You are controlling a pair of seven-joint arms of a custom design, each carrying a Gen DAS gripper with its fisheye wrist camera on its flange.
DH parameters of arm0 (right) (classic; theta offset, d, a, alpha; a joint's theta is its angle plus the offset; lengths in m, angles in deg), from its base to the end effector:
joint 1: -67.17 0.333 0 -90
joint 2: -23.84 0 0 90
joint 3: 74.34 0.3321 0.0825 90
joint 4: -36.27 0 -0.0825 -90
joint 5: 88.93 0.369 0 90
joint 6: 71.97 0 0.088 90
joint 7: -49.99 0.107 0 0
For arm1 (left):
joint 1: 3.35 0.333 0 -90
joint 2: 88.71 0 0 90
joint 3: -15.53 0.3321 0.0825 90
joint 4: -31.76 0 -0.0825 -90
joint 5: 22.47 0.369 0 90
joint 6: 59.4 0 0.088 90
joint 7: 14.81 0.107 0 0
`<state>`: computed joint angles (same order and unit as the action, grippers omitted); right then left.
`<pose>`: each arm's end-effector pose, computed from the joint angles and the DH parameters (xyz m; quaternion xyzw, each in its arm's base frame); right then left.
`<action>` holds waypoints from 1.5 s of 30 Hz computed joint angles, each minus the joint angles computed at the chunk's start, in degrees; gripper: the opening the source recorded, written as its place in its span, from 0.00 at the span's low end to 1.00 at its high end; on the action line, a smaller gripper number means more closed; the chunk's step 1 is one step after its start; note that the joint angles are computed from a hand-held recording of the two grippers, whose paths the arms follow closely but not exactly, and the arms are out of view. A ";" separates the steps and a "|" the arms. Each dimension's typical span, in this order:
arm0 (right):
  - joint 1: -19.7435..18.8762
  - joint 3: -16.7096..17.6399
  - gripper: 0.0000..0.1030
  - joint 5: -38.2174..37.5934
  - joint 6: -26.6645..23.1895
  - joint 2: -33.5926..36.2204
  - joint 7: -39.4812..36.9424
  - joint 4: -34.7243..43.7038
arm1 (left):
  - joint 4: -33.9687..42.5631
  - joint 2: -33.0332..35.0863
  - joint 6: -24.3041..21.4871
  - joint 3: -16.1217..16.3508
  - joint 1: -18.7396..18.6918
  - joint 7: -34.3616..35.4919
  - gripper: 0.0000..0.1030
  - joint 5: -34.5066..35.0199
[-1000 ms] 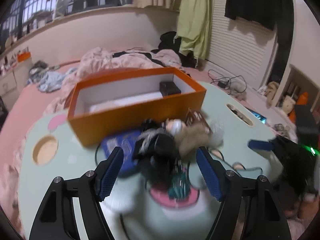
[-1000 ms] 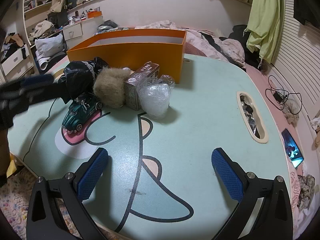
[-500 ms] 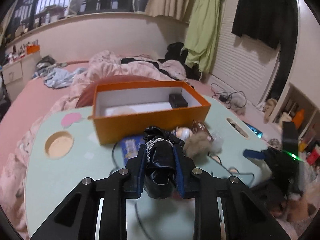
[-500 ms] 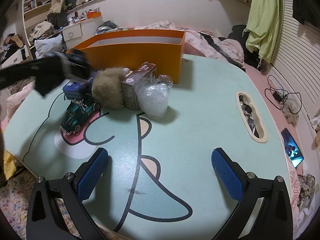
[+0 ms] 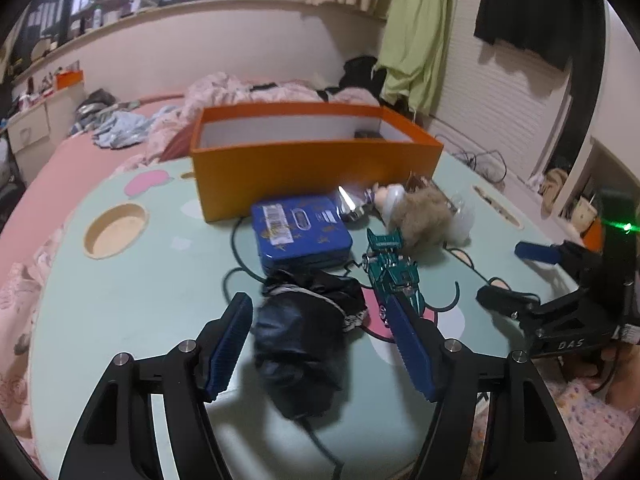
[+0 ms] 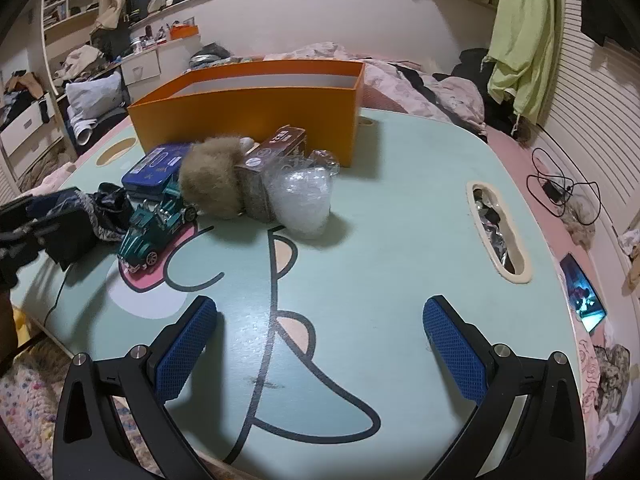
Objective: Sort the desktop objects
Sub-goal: 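Grasp the black cloth with the left gripper while the right gripper reaches toward the clear bag, then carry the black cloth over the box with left while right grasps and lifts the clear bag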
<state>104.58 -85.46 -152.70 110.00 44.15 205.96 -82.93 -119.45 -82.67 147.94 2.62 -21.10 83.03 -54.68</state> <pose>0.4913 0.3425 0.3341 -0.7963 0.4891 -0.1946 0.2981 0.4273 -0.1737 0.3371 -0.6323 0.6607 -0.3366 0.2245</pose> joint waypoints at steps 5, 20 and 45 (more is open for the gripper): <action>-1.65 0.54 0.97 3.23 2.11 0.02 -1.28 0.03 | 1.29 1.21 -1.80 0.32 -1.09 2.59 0.38 -3.76; -11.70 16.27 0.29 26.17 -9.77 5.76 -27.08 10.10 | 0.47 1.14 -0.54 0.07 -0.97 2.45 0.35 -3.51; -3.88 9.67 0.59 38.05 -5.83 11.22 -35.80 24.37 | 33.59 8.69 -4.39 10.60 -8.03 45.78 0.67 -45.69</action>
